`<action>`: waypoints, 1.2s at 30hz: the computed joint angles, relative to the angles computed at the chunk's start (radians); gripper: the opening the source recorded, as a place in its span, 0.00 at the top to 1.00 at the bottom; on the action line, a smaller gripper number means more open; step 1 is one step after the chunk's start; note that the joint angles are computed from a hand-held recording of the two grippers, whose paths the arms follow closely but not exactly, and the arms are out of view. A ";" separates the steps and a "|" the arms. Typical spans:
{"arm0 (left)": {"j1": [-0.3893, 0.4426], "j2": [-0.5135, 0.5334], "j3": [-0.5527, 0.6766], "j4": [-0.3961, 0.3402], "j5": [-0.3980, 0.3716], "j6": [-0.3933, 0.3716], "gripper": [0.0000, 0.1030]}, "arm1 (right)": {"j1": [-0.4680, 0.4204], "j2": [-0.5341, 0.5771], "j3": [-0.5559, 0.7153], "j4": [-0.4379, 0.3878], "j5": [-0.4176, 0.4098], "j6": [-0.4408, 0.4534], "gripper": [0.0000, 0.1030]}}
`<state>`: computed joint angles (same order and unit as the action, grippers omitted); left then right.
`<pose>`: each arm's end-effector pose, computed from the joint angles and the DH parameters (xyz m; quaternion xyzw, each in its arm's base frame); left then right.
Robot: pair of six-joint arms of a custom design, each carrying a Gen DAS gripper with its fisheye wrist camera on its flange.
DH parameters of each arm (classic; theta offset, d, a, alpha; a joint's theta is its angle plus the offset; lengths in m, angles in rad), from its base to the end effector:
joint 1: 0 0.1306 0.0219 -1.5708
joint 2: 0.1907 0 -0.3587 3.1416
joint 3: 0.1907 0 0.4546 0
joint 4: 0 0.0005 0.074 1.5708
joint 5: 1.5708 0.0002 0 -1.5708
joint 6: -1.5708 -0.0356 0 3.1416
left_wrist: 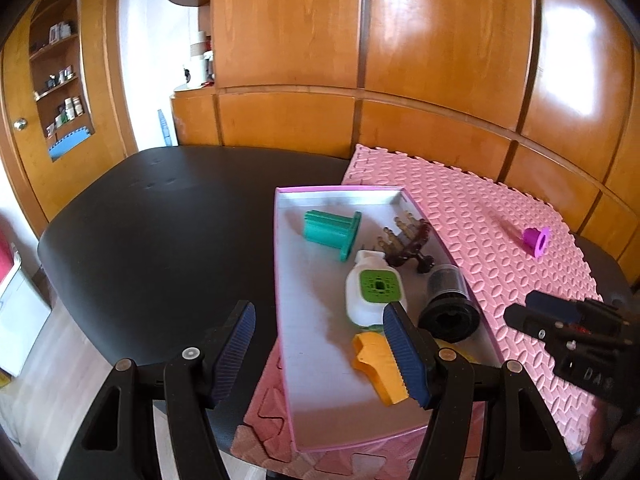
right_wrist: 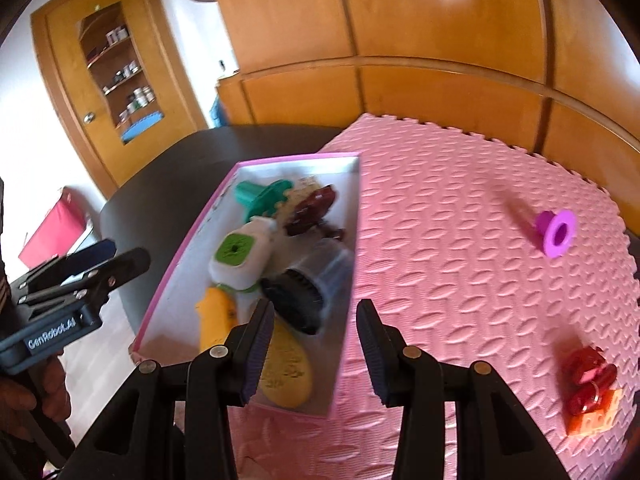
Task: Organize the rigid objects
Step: 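Move both grippers back toward the red and orange blocks on the mat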
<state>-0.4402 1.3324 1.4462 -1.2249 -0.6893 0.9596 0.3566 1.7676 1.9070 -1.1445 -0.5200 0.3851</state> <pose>0.4629 -0.1936 0.4495 -0.3097 0.8659 0.1135 0.3759 0.6159 0.2478 0.4372 -0.4032 0.8389 0.2430 0.2732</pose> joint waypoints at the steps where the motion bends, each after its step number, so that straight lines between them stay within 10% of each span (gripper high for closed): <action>1: -0.001 0.005 0.005 0.002 0.001 -0.005 0.35 | -0.006 0.002 0.004 0.002 0.003 -0.003 0.58; 21: -0.033 0.113 0.114 0.054 0.052 -0.152 0.35 | -0.197 0.116 0.180 0.048 0.168 -0.108 0.58; 36: -0.056 0.264 0.279 0.067 0.135 -0.290 0.35 | -0.357 0.271 0.356 0.034 0.283 -0.453 0.58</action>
<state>-0.4966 1.5962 1.7253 -1.1581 -0.5541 0.6695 -0.0007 2.0388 2.2634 -1.1106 -0.2372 -0.0682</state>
